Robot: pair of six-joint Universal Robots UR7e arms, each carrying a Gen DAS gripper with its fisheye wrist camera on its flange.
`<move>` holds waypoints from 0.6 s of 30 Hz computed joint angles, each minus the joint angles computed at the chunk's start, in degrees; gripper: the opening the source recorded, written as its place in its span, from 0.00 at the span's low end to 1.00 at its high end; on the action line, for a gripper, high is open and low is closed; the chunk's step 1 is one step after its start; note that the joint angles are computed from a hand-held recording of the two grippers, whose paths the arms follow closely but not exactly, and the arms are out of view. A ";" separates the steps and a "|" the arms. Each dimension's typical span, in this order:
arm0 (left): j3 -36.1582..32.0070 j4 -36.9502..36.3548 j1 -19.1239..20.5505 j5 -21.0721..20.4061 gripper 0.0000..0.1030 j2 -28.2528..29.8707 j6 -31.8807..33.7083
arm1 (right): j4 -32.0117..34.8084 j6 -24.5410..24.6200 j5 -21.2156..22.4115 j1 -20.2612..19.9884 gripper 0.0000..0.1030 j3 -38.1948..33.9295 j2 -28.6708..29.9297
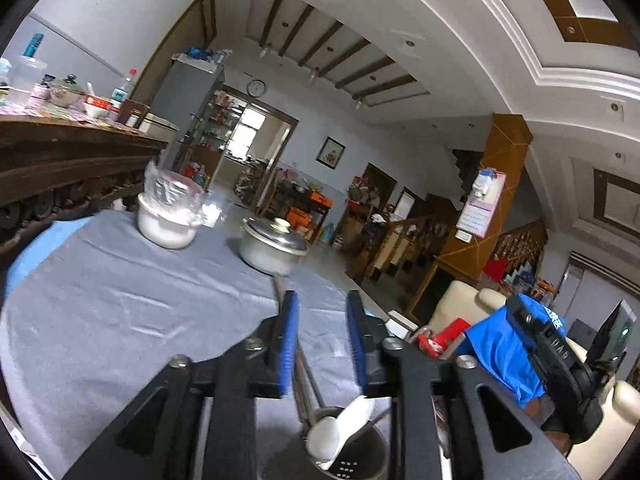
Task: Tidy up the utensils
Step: 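Open both tools to drop the spoons into the dark cup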
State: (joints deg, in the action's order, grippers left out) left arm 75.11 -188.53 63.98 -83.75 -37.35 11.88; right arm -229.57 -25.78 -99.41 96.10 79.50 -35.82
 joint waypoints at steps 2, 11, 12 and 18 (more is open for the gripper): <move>0.82 1.17 0.18 1.44 0.62 -1.55 -0.24 | 1.31 1.64 -1.62 -0.33 0.30 -0.35 -0.39; 0.96 4.42 0.26 17.45 0.71 -3.33 3.09 | 12.82 13.45 -7.19 -2.81 0.30 -0.36 -3.42; 0.12 5.29 0.18 20.04 0.72 -2.88 3.29 | 14.68 14.90 -7.61 -3.18 0.30 -0.21 -3.79; -4.34 12.63 0.66 28.11 0.72 -0.38 1.84 | 23.46 19.47 -8.60 -4.29 0.31 -0.19 -4.49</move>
